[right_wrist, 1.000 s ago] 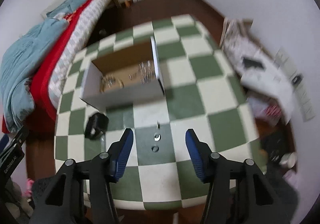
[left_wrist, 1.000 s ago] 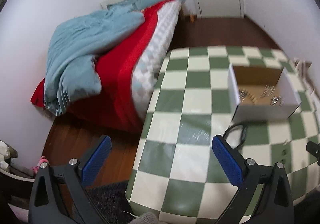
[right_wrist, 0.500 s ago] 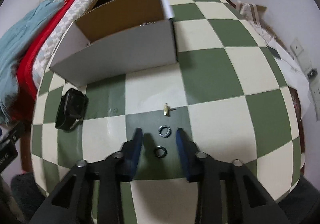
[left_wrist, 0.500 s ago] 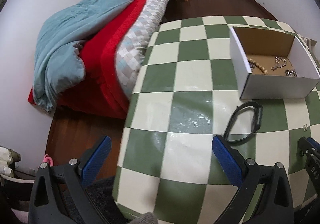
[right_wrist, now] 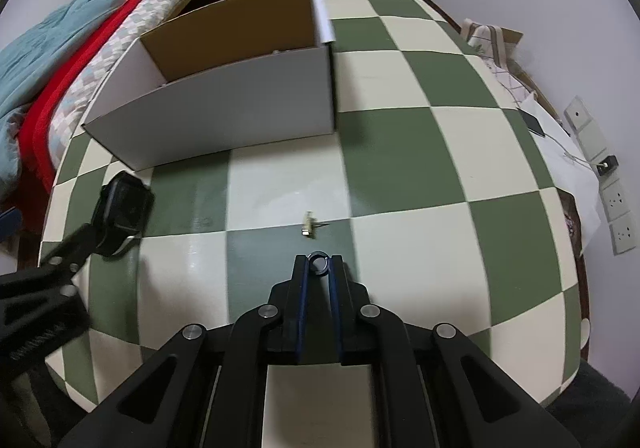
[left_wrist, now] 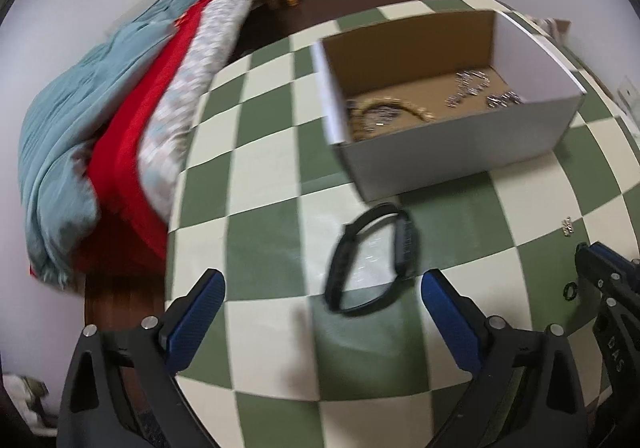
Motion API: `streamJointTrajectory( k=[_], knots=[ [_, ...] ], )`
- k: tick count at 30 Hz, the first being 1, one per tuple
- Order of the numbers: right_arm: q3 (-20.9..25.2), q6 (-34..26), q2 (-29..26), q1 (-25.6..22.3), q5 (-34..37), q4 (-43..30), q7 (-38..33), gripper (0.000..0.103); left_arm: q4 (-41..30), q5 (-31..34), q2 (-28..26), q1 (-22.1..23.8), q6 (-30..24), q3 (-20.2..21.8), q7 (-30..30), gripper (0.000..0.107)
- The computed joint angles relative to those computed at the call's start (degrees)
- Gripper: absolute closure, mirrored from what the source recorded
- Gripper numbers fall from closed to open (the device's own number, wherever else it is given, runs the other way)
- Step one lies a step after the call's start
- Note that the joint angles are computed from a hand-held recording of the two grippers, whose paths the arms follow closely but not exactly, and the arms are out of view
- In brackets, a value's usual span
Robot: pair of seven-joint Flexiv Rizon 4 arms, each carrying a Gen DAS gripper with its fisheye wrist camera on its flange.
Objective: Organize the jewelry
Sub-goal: 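Grasp a black ring with the right gripper while the left grasps the black watch band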
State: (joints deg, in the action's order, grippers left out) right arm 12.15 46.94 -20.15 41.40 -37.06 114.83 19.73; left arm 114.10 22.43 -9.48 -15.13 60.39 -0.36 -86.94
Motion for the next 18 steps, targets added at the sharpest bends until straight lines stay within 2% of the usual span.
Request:
streamJointTrajectory(
  k=[5,7,9,10,12,13,14,15,16,18],
  knots=[
    [0.3,-0.1,1.6,-0.7,0.8,1.9,1.3,0.095,-0.8,-1.3,-1.7,-0.6,-0.6,-1.0,2.2,0.022],
    [0.5,0.1,1.9,-1.2,1.3,2.5,1.2,0.103,-0.9,-2.3,-2.4,-0.7,-0.7,-1.1,3.3,0.029],
    [0.5,1.0,2.3,-1.5,1.0,3.4,1.8,0.103,-1.0,-3.4,-3.0,-1.0,-1.2,-1.3,4.4,0.042],
    [0.5,1.2,2.5,-1.7,1.0,3.6,1.9,0.103,-1.1,-3.9,-3.3,-1.1,-1.7,-1.3,4.9,0.052],
    [0.5,2.1,2.7,-1.9,0.7,4.2,2.4,0.103,-1.2,-2.1,-3.4,-1.9,-0.6,-0.7,4.1,0.063],
    [0.4,3.1,2.9,-2.1,0.3,4.7,3.0,0.103,-0.9,-4.3,-3.5,-1.3,-1.1,-1.2,5.9,0.09],
    [0.1,5.0,3.2,-2.3,-0.3,5.6,4.2,0.103,-0.7,-6.5,-3.5,-0.9,-1.9,-1.6,7.1,0.096],
    [-0.4,7.8,3.6,-2.6,-1.7,6.9,6.3,0.103,-0.4,-7.5,-3.4,-0.7,-1.8,-1.6,7.4,0.097],
    [-1.9,13.2,4.3,-2.9,-5.6,9.3,10.8,0.103,-0.6,-6.7,-3.4,-1.1,-2.0,-1.1,6.8,0.097],
    [-2.9,16.4,5.0,-3.3,-9.0,10.9,14.7,0.102,-0.1,-7.0,-3.1,-1.1,-1.9,-0.8,6.3,0.097]
  ],
)
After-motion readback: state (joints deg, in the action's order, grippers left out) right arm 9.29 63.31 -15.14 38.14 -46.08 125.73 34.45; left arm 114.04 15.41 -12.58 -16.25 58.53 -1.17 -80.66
